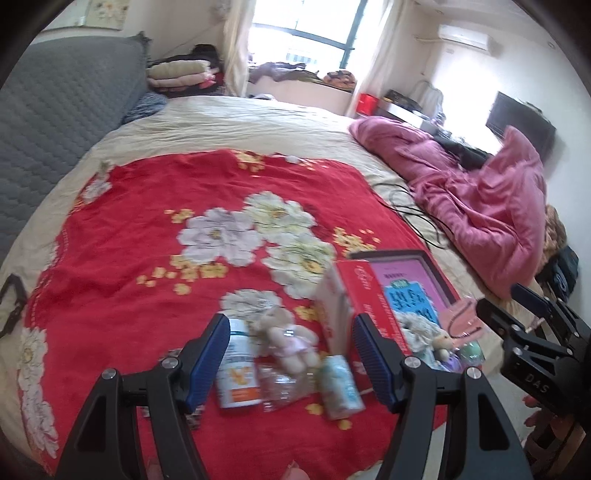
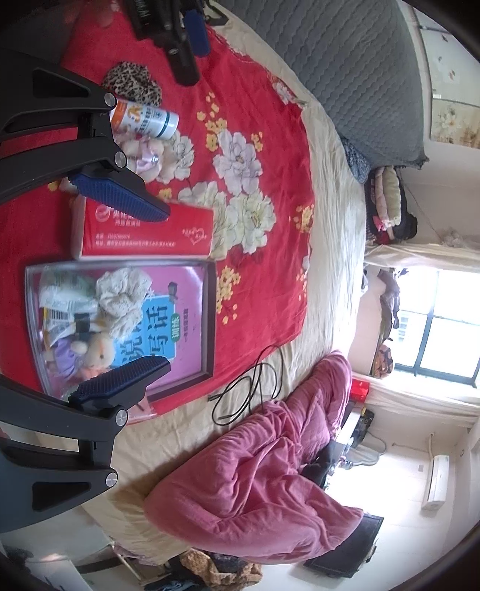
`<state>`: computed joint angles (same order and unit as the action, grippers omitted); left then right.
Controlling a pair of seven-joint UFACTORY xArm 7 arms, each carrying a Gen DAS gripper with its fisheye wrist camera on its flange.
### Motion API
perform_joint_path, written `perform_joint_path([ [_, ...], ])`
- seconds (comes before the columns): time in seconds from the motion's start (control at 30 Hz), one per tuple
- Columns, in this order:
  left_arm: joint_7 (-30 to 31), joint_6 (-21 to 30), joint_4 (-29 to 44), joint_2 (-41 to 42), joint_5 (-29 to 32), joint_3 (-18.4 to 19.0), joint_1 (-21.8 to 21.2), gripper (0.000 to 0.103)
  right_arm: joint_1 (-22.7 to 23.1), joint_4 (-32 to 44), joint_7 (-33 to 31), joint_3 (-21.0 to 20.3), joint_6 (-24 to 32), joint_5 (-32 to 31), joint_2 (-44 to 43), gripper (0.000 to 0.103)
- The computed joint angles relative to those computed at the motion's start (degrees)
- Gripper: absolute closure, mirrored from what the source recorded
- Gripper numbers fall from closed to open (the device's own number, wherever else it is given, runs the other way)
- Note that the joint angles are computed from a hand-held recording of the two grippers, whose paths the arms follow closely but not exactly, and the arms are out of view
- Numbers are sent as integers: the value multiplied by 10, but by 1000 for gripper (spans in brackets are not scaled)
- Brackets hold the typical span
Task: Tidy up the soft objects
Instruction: 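Move both open tools back over the remaining pile of items, then grasp the small crowned bear with the left tool while the right tool grasps the small tissue packet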
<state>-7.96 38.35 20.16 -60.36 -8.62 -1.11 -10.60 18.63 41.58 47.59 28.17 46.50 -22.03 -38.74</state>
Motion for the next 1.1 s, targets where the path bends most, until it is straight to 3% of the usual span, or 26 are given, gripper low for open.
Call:
perform_joint_path([
  [0.27, 39, 38, -9, -50, 25, 46, 62, 35, 6, 36, 14, 28, 1, -13, 36, 27],
  [0.6, 74, 81, -30, -99, 22, 70, 106, 35, 29, 71, 39, 48, 8, -37, 78, 27],
  [0.83, 79, 93, -44, -112, 7, 61, 102, 35, 57, 68, 67, 55, 5, -43, 92, 27],
  [1.1, 66, 72, -61, -87, -8, 30, 62, 35, 99, 24, 110, 56, -10, -29, 113, 27],
])
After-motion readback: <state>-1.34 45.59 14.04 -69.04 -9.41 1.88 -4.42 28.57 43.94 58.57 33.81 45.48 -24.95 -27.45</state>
